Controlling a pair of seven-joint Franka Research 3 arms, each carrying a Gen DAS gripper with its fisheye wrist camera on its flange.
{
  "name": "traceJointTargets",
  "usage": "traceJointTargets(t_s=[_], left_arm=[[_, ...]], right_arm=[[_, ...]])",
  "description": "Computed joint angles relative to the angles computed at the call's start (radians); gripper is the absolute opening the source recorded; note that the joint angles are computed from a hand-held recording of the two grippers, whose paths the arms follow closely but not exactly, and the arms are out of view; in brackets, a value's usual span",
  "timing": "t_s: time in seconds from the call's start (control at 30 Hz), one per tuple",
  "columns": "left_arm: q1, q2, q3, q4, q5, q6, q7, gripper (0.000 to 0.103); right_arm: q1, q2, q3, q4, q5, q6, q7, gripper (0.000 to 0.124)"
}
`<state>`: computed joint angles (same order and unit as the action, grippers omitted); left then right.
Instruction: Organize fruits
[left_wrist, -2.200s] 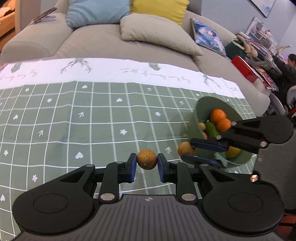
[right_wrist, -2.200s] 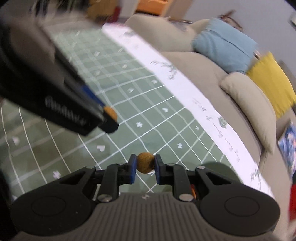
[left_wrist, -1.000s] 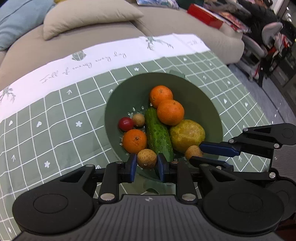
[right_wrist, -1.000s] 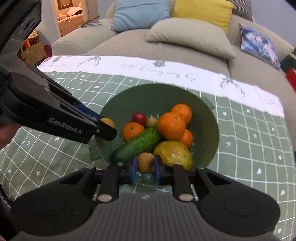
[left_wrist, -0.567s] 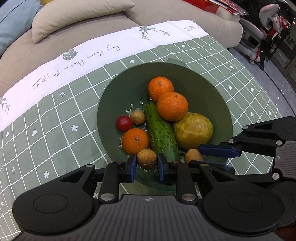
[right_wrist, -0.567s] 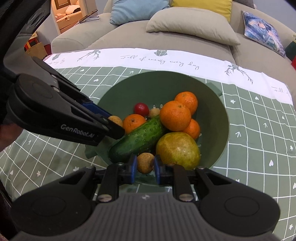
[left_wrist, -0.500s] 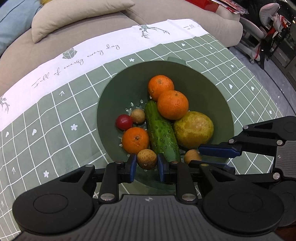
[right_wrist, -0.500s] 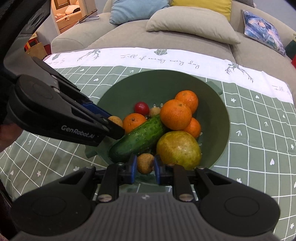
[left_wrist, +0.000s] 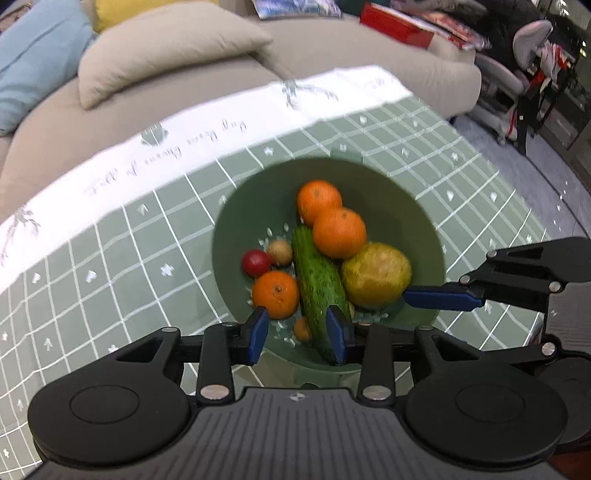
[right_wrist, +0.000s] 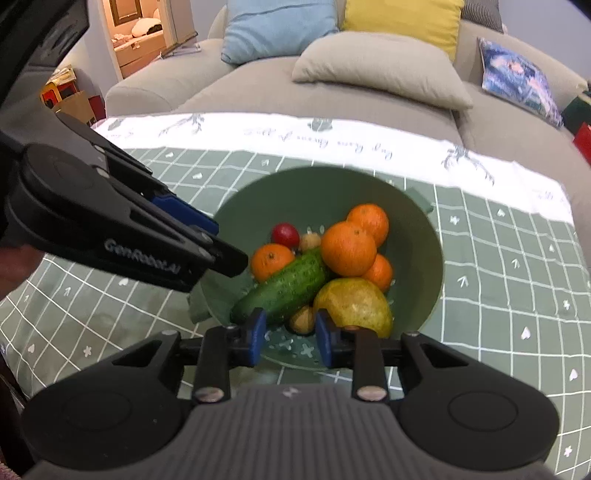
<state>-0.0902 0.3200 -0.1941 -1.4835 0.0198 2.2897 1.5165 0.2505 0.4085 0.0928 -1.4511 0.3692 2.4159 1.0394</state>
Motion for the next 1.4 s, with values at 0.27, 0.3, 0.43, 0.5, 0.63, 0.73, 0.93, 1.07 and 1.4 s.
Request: traceJointTargets(t_s=[0.27,0.3,0.43,0.5,0.63,0.73,0.93,1.07,1.4], left_arm=[[-0.004,-0.14,0.026,-0.122,0.071,0.134,-0.084,0.043],[-0.006,-0.163,0.031,-0.143,0.092,0.155,-0.103,0.044],[-0.008,-0.259,0.049,-0.238,0.21,0.246,-0.209,0.054],[-0.006,-0.309,0.053,-0.282,0.285,0.26,-0.276,0.058],[0.01,-0.401,0.048,-0.372,0.399,0.28,-0.394,0.067],[0.027,-0.469,0.032,-0.445,0.484,0.306,-0.481,0.075],[0.075,-0.591,-0.02,-0.569,0.663,0.323,-0.685,0.086],[0.087,-0.642,-0.06,-0.618,0.738,0.269,-0.766,0.086],[0.059,-0.742,-0.068,-0.726,0.71,0.198,-0.901,0.087]], right_arm=[[0.003,-0.075,0.009,-0.051,0.03,0.088,-0.025,0.051],[0.004,-0.085,0.01,-0.054,0.037,0.101,-0.023,0.055],[0.008,-0.122,0.014,-0.07,0.067,0.144,-0.007,0.065],[0.013,-0.139,0.017,-0.078,0.08,0.163,0.0,0.071],[0.027,-0.194,0.02,-0.138,0.097,0.226,0.018,0.08],[0.036,-0.24,0.021,-0.192,0.113,0.263,0.035,0.086],[0.08,-0.372,0.009,-0.378,-0.009,0.408,0.104,0.097],[0.091,-0.447,0.013,-0.499,-0.123,0.506,0.234,0.098],[0.069,-0.548,0.052,-0.653,-0.235,0.55,0.417,0.098]])
